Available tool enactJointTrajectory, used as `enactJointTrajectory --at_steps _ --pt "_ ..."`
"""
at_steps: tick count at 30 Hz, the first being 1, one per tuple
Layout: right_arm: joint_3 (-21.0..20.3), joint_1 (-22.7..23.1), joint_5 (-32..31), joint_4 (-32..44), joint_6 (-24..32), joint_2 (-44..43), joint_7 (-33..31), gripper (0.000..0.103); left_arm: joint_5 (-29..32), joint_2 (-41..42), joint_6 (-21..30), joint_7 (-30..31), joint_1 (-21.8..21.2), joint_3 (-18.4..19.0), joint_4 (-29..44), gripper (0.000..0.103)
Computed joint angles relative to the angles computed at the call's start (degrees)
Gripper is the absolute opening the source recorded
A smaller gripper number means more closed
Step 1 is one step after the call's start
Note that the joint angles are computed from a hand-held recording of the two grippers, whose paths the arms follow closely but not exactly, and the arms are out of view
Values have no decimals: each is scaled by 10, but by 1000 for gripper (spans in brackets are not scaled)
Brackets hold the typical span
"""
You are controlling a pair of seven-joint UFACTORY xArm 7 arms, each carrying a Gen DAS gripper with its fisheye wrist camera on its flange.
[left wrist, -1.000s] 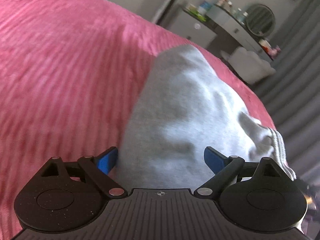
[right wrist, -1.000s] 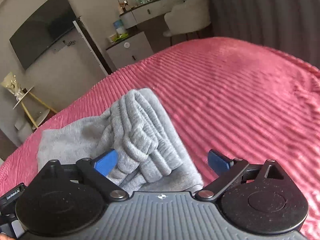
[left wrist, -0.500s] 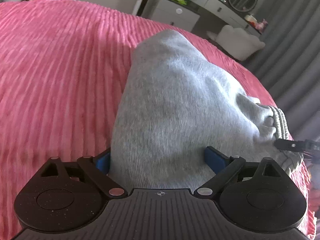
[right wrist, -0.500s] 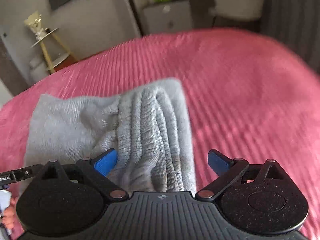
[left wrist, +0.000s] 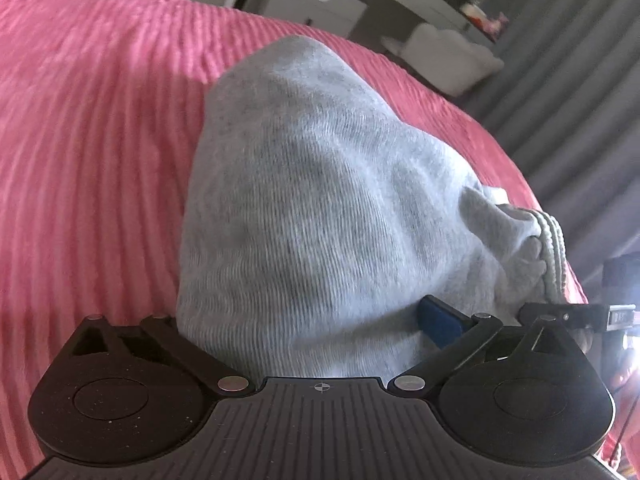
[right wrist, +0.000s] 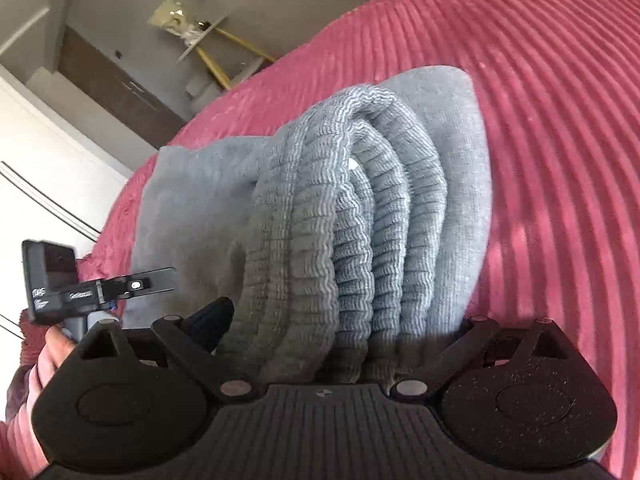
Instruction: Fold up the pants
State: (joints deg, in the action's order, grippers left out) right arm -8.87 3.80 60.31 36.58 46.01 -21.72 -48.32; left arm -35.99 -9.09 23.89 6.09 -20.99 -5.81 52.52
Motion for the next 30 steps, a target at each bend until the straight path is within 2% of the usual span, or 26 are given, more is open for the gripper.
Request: enactJointTrajectory --at_steps 2,8,11,12,14,15,16,17,19,22,25,28,30 --pt "-7 2 26 0 2 7 -11 98 -15 10 13 22 -2 6 14 103" --pt "7 2 18 -19 -21 -19 -1 98 -29 8 -8 17 0 -2 6 103" --pt "22 12 6 -35 -63 -36 48 98 -16 -3 -37 7 -2 -9 -14 103" --pt "48 7 -15 -38 -88 -43 95 97 0 -9 -40 -6 0 -11 -19 100" --pt "112 -4 -104 -47 -145 -63 199 94 21 -20 -47 -19 -3 -12 -23 80" --pt "134 -8 -138 -52 -166 -72 228 92 15 -27 -55 -13 -11 -9 -28 74" --pt "154 -7 -162 -61 -188 -86 249 84 19 -30 -61 -12 -16 -8 -30 64" --pt "166 -4 -179 -69 -203 -100 263 76 29 -34 -66 -15 -18 -9 -32 59" --pt "183 -6 -216 -79 -214 -127 302 67 58 -38 -80 -37 -18 -15 -38 55" --pt "175 10 -234 -96 -229 -155 332 63 65 -44 -107 -40 -33 -8 -47 47" --pt "183 15 -265 -104 -240 -168 369 60 43 -51 -125 -30 -54 12 -50 40" --pt "148 48 -261 -111 -265 -182 374 58 15 -58 -141 -16 -74 31 -54 36" --pt "127 72 -252 -116 -289 -189 384 57 23 -63 -149 -28 -70 28 -55 34"
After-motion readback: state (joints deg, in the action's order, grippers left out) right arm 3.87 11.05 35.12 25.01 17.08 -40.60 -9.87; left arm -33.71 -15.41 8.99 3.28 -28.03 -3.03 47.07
